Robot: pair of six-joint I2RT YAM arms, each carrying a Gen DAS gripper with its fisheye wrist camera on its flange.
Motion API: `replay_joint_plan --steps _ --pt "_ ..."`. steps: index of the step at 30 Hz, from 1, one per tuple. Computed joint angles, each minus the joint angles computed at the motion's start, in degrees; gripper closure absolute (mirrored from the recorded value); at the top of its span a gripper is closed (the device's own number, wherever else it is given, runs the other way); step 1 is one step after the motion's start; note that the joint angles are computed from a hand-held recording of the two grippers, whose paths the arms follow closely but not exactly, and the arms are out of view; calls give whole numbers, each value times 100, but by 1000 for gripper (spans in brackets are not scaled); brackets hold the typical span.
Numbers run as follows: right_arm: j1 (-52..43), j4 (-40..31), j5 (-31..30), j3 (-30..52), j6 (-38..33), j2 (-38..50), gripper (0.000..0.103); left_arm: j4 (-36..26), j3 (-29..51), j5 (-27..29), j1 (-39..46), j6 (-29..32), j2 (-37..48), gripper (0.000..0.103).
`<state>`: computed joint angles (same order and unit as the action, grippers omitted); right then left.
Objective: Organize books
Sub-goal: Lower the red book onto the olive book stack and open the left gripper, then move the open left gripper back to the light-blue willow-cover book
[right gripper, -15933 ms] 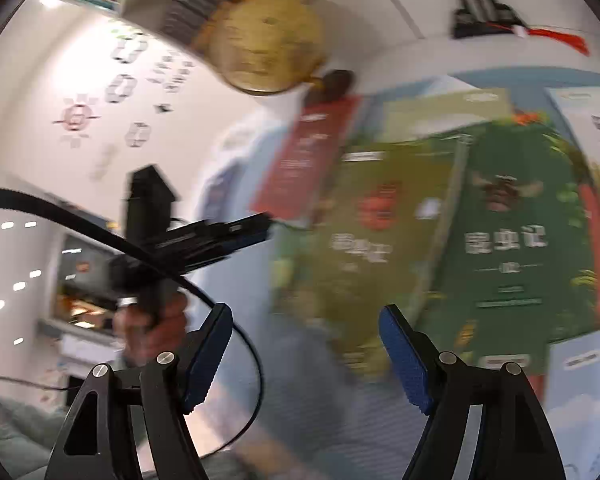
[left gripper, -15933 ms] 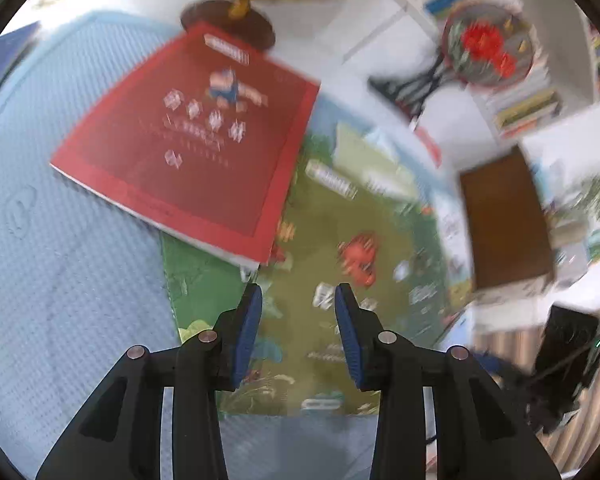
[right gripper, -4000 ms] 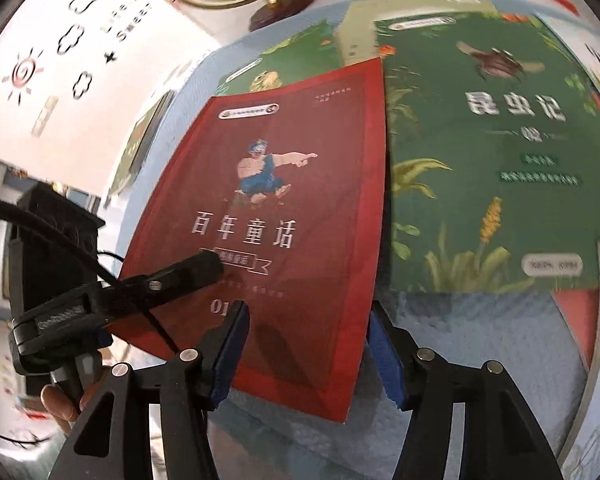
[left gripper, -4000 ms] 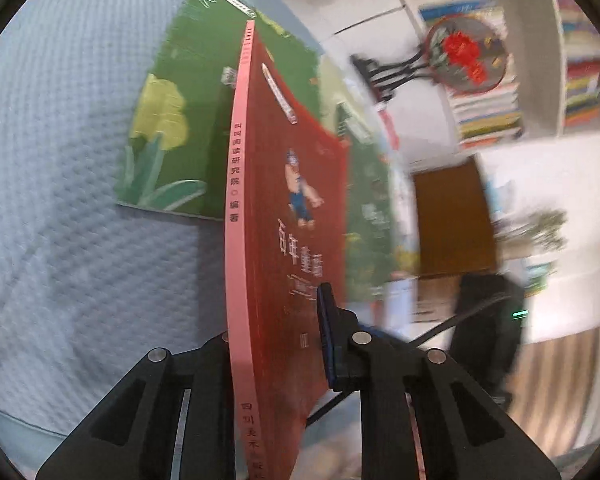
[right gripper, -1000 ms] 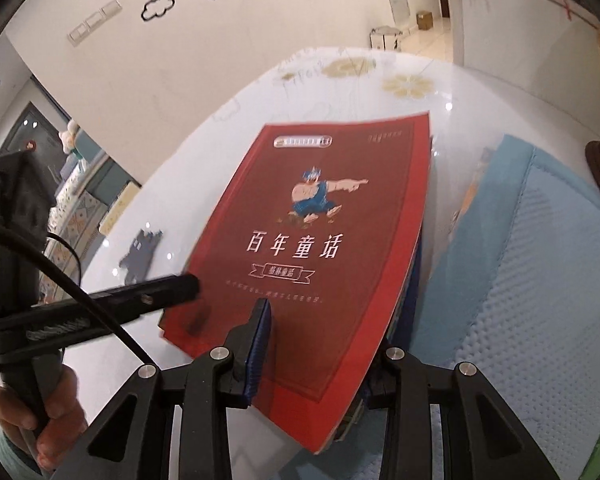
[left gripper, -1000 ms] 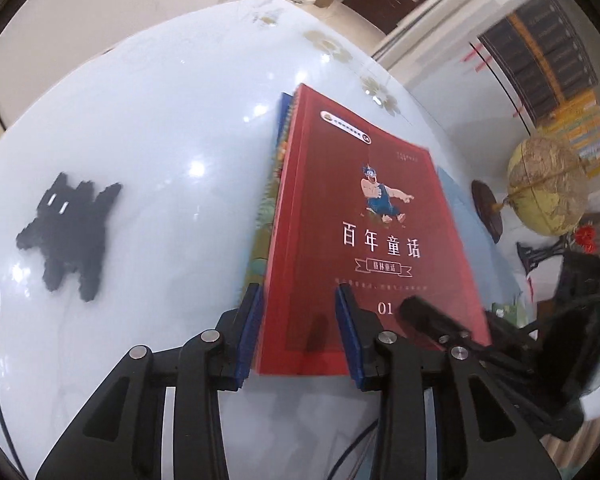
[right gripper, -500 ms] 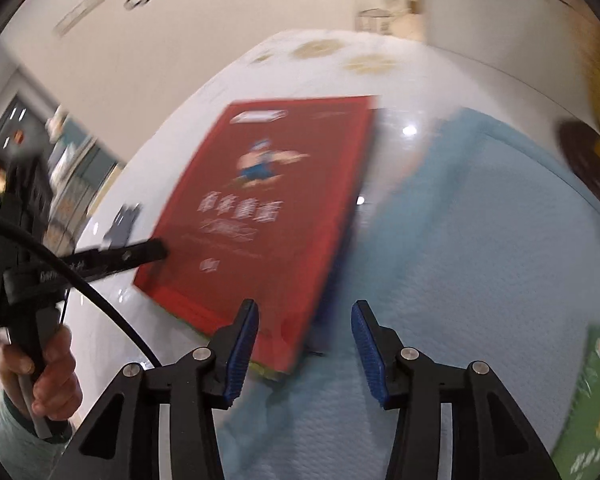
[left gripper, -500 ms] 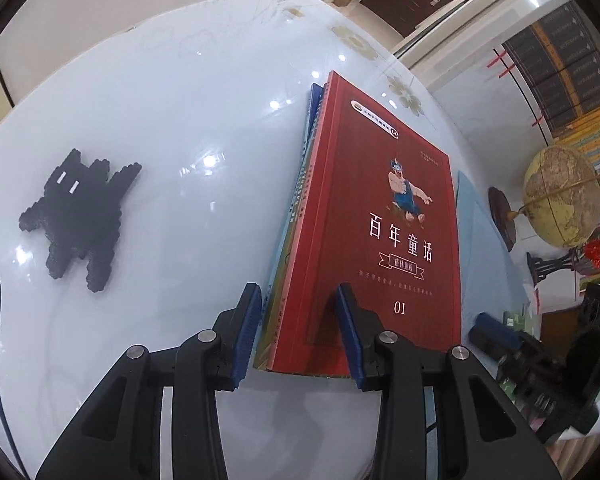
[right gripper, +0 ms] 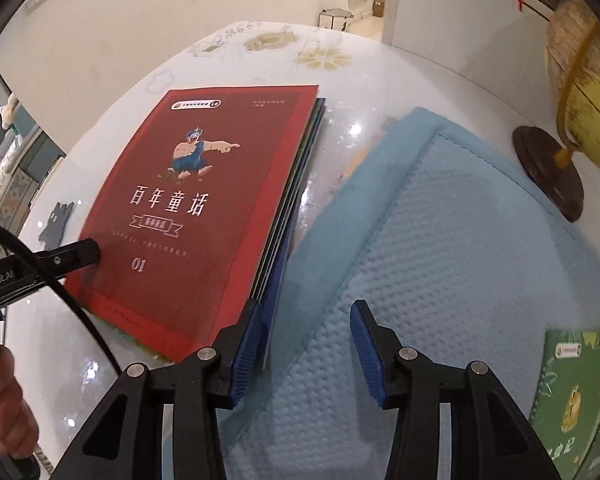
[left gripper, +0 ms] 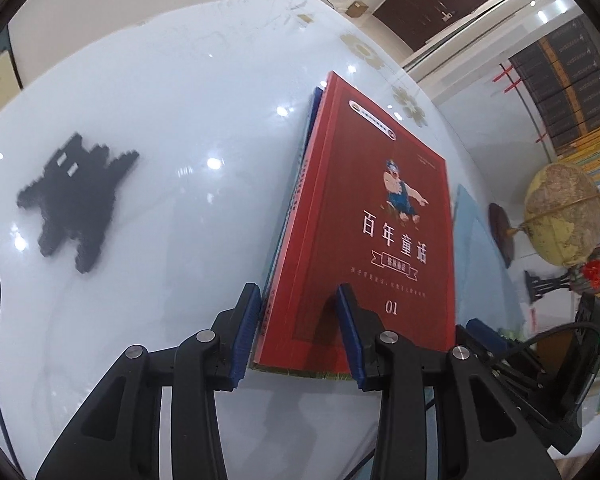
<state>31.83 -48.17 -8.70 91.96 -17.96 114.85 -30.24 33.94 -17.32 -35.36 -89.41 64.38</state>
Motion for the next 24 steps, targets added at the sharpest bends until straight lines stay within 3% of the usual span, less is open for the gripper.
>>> replay_joint_plan --steps 6,9,15,17,20,24 --pt "-330 -969 -367 -176 -383 -365 57 10 -77 -74 -166 -220 -97 68" --pt "-276 -1558 -587 304 -391 66 57 -74 20 -81 -168 -194 -5 68" --pt "-6 -1875 -440 1246 51 656 57 -46 -21 -129 -205 -267 -44 68" --pt "-104 -1653 -518 1150 188 496 57 -72 1 -190 -275 -321 1 68" --pt "-175 -1969 -468 1153 -58 473 57 -127 16 -241 -352 -372 -11 68" --pt "-455 -1913 -513 248 -503 -147 57 -599 257 -623 -737 -713 -37 68"
